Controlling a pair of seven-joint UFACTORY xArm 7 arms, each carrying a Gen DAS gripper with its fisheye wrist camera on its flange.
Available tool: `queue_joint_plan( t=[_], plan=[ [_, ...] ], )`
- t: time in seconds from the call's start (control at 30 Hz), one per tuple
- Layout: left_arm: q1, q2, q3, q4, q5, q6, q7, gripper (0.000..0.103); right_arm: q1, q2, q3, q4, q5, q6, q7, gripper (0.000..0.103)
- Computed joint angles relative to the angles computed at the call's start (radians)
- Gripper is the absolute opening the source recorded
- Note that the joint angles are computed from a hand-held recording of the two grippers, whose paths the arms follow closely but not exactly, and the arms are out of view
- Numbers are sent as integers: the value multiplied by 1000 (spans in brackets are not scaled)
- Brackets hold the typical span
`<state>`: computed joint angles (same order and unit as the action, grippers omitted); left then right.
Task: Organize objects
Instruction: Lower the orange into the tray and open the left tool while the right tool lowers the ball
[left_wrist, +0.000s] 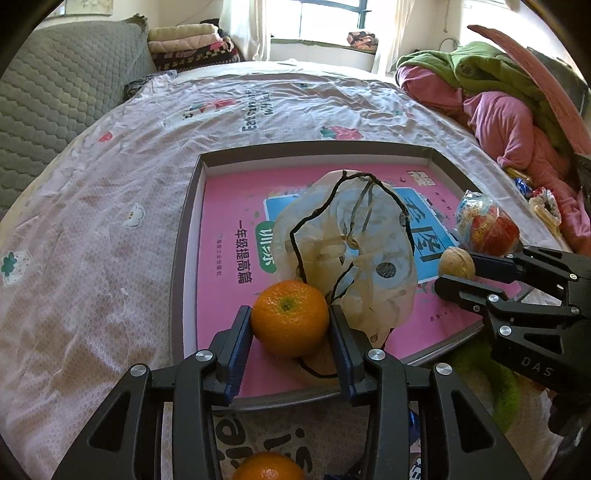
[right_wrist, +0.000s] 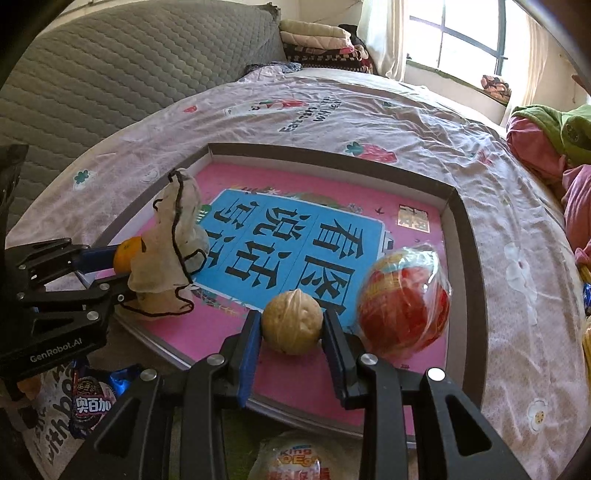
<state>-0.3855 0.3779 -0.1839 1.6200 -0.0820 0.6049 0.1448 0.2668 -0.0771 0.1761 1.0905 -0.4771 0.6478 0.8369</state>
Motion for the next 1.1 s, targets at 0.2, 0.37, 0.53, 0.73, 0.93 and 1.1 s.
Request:
queue_joint_plan(
  t=[0.2,0.37,0.53,0.73,0.93,1.1],
  plan=[
    [4,2,-2,2,-6,5,8,42,0,-3,-2,-4,17,-4,1,34],
    [4,-6,-2,-6,-11,8,7,42,-1,-9,-5,-9,55,-11,-18,34],
    [10,-6,-3,3,-17,24,16,43,-5,-16,-2,-12,60,-10,-11,34],
    [21,-15,-2,5,-35,37,15,47,-6,-18,2,-9,59,-5,-8,34],
    [25,-28,-1,-2,-42,40,14,50,-5,-25,5,-12,60,-8,-6,35],
    [33,-41,-6,-14,-63,24,27,51,-7,-35,11,-15,45,-18,12,35]
  ],
)
